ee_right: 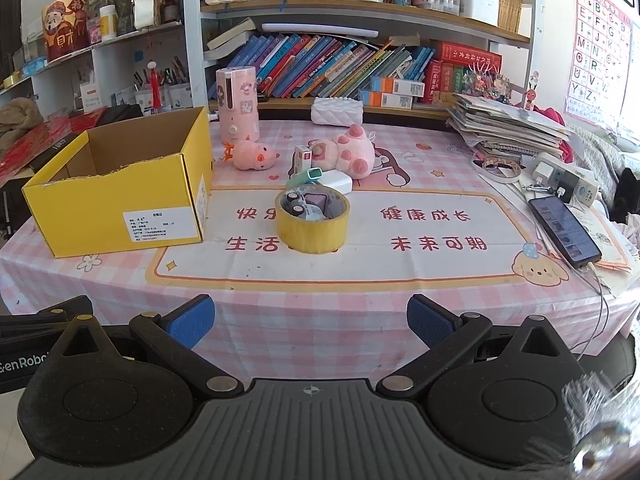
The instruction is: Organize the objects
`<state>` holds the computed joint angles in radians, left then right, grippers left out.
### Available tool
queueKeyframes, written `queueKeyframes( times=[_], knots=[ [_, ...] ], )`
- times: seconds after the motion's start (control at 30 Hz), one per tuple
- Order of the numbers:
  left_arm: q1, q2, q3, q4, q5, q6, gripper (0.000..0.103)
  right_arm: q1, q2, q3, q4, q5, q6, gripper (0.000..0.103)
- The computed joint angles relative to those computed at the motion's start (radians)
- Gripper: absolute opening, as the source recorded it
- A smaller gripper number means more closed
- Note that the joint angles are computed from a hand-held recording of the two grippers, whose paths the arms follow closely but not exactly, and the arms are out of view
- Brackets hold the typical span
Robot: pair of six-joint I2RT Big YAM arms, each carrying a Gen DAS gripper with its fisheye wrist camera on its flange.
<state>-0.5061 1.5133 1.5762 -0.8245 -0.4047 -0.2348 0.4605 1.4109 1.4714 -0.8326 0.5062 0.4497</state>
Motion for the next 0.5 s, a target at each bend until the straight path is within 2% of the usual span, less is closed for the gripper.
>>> queueKeyframes(
  times=[0.5],
  knots=[
    [0.007, 0.003, -0.003, -0.004, 0.021, -0.009, 0.103, 0.001, 0.005, -0.01, 0.014, 0.001, -0.003, 0.103]
  ],
)
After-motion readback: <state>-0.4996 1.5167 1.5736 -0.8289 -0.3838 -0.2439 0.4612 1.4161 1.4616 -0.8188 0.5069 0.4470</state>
